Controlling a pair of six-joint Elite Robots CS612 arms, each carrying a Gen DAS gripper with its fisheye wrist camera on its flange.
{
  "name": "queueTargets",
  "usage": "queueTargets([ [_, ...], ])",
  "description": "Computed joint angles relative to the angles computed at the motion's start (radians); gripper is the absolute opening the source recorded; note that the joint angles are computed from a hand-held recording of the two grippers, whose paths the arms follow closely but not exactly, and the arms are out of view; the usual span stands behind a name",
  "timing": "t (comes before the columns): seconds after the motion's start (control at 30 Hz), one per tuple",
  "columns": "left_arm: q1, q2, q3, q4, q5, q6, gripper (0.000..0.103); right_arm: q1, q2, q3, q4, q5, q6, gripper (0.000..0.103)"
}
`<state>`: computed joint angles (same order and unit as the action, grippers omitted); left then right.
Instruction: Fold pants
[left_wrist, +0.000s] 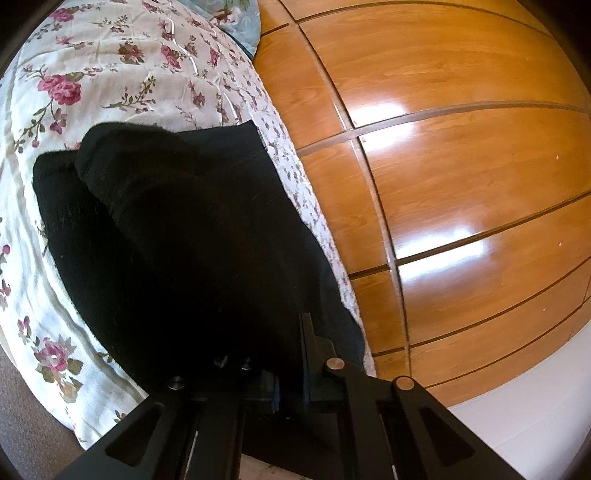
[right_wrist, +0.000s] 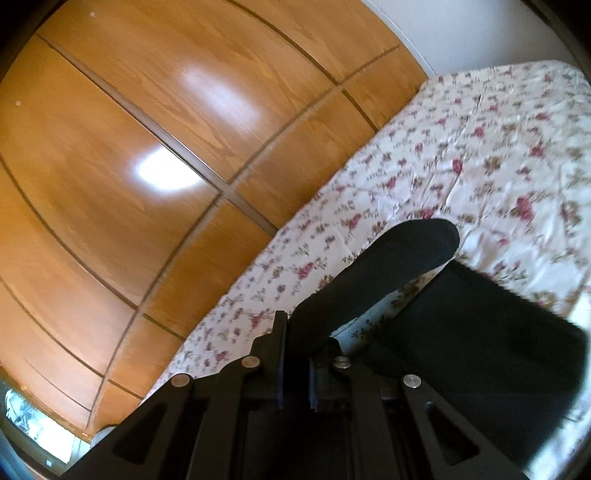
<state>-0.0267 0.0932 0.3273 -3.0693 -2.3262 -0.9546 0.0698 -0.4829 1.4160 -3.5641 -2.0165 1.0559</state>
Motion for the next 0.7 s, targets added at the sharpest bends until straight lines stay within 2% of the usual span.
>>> queueTargets([
  [0.17, 0.006, -0.008, 0.013, -0.027, -0.006, -0.015, 0.006, 0.025, -0.034, 0.074, -0.044, -0.030, -0.024, 0.009],
  [0.33, 0.011, -0.008, 0.019, -0.038, -0.004, -0.043, 0.006, 0.042, -0.048, 0.138, 0.016, -0.038, 0.017, 0.009],
  [0.43, 0.010, -0.034, 0.076, -0.026, 0.014, -0.024, 0.006, 0.039, -0.039, 0.164, 0.061, 0.000, 0.095, 0.009],
  [0.5, 0.007, -0.057, 0.123, -0.020, 0.033, 0.004, 0.006, 0.041, -0.016, 0.168, -0.008, -0.002, 0.130, 0.008],
  [0.57, 0.002, -0.094, 0.189, -0.015, 0.067, 0.040, 0.007, 0.039, -0.016, 0.170, -0.012, 0.000, 0.127, 0.008],
  [0.6, 0.000, -0.110, 0.220, -0.022, 0.084, 0.051, 0.009, 0.037, -0.021, 0.172, -0.004, 0.009, 0.114, 0.010],
  [0.67, -0.004, -0.138, 0.274, -0.050, 0.107, 0.055, 0.024, 0.035, -0.027, 0.177, -0.002, 0.016, 0.099, 0.012],
  [0.7, -0.005, -0.152, 0.301, -0.064, 0.118, 0.057, 0.026, 0.035, -0.028, 0.178, 0.000, 0.016, 0.101, 0.014],
])
